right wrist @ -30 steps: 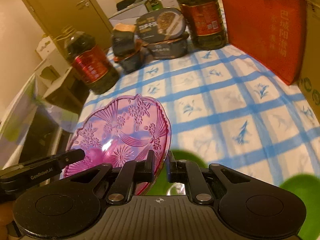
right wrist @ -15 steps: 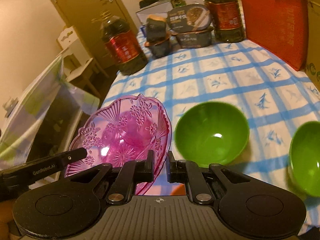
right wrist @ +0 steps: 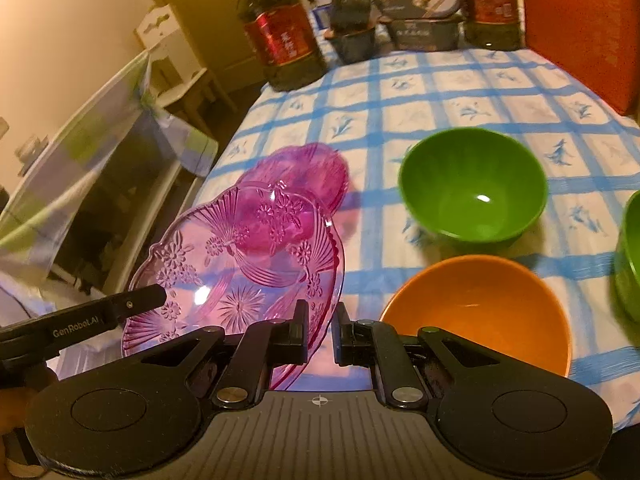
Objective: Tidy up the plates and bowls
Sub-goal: 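Lift the pink plate with both grippers and carry it over the plate stack, then lower the plate onto the stack and open both grippers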
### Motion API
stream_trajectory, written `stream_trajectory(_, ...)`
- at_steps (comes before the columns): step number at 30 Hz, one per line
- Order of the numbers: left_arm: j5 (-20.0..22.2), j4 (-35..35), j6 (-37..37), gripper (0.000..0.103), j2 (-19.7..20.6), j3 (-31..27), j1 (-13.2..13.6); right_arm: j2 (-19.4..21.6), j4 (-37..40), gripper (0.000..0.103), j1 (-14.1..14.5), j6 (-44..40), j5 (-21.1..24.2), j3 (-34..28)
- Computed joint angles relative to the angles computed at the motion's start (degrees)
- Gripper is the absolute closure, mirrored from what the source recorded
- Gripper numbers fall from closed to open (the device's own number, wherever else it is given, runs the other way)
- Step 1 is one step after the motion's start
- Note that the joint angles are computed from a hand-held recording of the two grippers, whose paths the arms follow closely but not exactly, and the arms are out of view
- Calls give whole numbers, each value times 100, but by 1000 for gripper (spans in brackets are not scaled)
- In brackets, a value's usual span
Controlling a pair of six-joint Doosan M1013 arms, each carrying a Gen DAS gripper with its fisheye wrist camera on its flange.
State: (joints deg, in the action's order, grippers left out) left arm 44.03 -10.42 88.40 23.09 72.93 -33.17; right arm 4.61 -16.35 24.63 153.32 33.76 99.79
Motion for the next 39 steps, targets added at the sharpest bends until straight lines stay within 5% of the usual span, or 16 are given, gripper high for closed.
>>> stream_trajectory(25, -35, -72, -89, 90, 36, 42, 82, 240, 176, 92, -32, -323, 144, -243)
stream_trajectory(39, 290, -67, -69, 90, 677, -829, 150, 704, 483, 92, -385, -965, 261, -747)
